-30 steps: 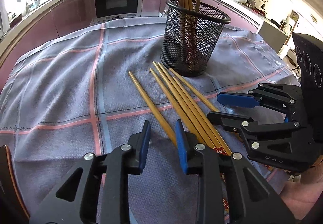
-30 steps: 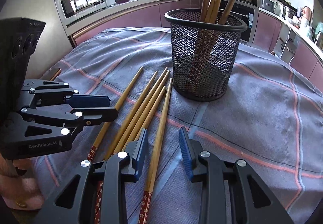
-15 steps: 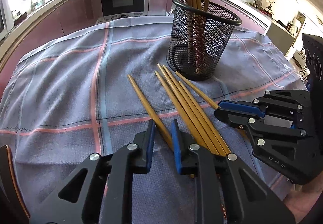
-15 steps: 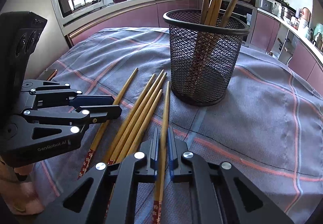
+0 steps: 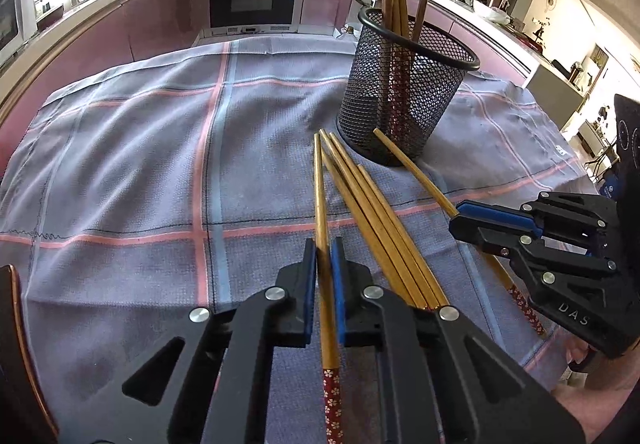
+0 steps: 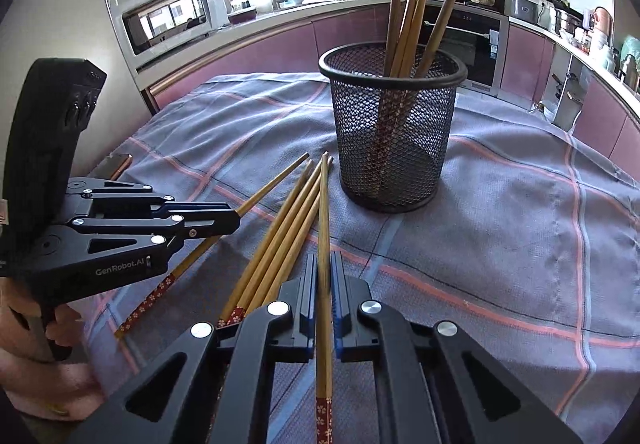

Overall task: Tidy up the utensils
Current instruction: 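Close the left tool on a chopstick while the right tool grasps another, then lift both held chopsticks upright toward the mesh cup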

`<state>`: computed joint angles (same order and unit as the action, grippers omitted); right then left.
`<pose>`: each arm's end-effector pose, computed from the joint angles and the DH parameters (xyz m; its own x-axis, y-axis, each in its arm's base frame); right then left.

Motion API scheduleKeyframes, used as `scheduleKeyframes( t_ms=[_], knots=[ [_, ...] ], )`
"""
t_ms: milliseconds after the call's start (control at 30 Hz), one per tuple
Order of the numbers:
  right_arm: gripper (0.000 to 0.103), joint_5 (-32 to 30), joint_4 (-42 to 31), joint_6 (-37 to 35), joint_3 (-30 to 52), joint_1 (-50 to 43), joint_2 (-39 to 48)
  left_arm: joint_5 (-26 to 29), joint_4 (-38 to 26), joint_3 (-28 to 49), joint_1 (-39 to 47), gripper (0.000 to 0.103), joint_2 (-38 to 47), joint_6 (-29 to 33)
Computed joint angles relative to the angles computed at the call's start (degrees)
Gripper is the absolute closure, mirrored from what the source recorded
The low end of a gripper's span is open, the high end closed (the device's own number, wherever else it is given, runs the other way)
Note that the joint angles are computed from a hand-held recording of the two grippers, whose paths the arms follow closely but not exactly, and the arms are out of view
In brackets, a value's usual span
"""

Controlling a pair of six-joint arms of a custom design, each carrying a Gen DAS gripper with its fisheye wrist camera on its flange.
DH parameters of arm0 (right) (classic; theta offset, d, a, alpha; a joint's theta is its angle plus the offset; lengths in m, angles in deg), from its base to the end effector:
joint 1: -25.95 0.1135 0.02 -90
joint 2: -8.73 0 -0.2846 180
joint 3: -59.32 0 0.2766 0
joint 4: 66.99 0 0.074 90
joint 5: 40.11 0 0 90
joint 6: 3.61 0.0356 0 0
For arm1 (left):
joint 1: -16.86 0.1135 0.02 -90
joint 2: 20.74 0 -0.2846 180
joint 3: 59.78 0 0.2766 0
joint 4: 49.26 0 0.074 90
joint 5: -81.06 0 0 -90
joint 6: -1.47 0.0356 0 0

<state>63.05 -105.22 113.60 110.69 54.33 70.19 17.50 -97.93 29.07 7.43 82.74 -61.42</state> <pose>0.2050 0.1015 0.2339 -0.7351 0.1089 -0.6691 0.0073 0.9882 0.1528 0.3935 -0.0814 0.2258 -0.6277 0.5179 -0.5812 0.7079 0.6904 -0.1493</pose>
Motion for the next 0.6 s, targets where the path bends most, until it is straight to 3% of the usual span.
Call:
scheduleKeyframes(
  t_ms=[600],
  knots=[
    [0.098, 1.08, -2.10, 0.29, 0.34, 1.52, -10.58, 8.07, -3.92, 1.00, 3.76, 0.095, -4.98, 1.55]
  ],
)
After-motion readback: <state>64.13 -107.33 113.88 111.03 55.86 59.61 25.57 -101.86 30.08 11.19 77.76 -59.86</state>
